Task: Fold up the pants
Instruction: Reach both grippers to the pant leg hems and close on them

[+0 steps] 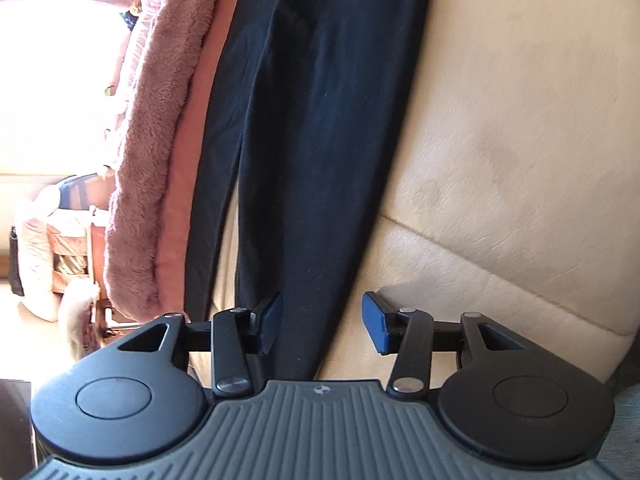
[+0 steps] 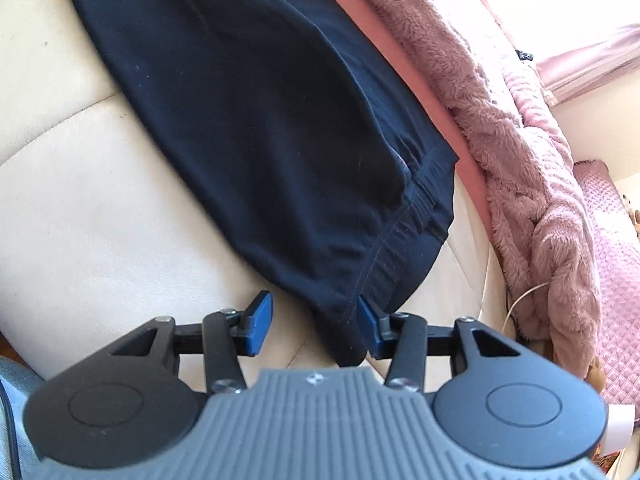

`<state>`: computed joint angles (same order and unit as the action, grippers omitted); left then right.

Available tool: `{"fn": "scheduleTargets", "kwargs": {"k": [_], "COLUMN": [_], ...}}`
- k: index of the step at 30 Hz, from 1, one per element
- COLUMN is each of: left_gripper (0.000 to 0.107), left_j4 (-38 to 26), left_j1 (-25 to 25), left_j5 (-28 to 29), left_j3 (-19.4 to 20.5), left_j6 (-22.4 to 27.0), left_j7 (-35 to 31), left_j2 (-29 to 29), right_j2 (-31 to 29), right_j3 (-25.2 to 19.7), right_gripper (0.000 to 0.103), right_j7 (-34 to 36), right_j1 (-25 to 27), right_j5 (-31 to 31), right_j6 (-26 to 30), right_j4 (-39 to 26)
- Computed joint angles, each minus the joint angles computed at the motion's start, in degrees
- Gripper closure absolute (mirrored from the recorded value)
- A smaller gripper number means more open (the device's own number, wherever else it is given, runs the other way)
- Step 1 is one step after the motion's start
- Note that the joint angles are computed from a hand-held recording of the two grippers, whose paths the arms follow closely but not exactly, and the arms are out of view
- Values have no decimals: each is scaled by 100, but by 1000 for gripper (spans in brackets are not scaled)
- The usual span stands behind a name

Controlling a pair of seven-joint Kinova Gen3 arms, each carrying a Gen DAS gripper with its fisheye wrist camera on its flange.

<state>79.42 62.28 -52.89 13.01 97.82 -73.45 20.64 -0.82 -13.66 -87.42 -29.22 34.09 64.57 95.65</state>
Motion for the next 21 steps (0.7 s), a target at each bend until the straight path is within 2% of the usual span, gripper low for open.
{"fn": "scheduleTargets", "kwargs": {"k": [3, 5, 13, 17, 21], "left_gripper": [75, 80, 81, 81, 75], "left_j4": [135, 327, 622, 659, 391], "left_j1": [-40, -68, -117, -118, -124], "left_j5": [-101, -113, -378, -393, -376], "left_j3": [-74, -68, -6, 21, -55], "left_j6": [120, 96, 153, 151, 329], "left_j7": [-20, 32, 370, 459, 584], "left_j2": [77, 16, 16, 7, 174], "right_j2": [-29, -69, -139, -94, -92], "right_j3": [-10, -27, -159, -185, -190], "right_gripper": [61, 61, 61, 61, 61], "right_j7": [-285, -375, -556, -312, 53], "right_j1": [1, -1, -73, -139, -194], "right_j5": [-21, -51, 23, 66, 152], "right_j6": [20, 22, 30, 43, -20], "right_j4": [-8, 12, 125, 87, 147]}}
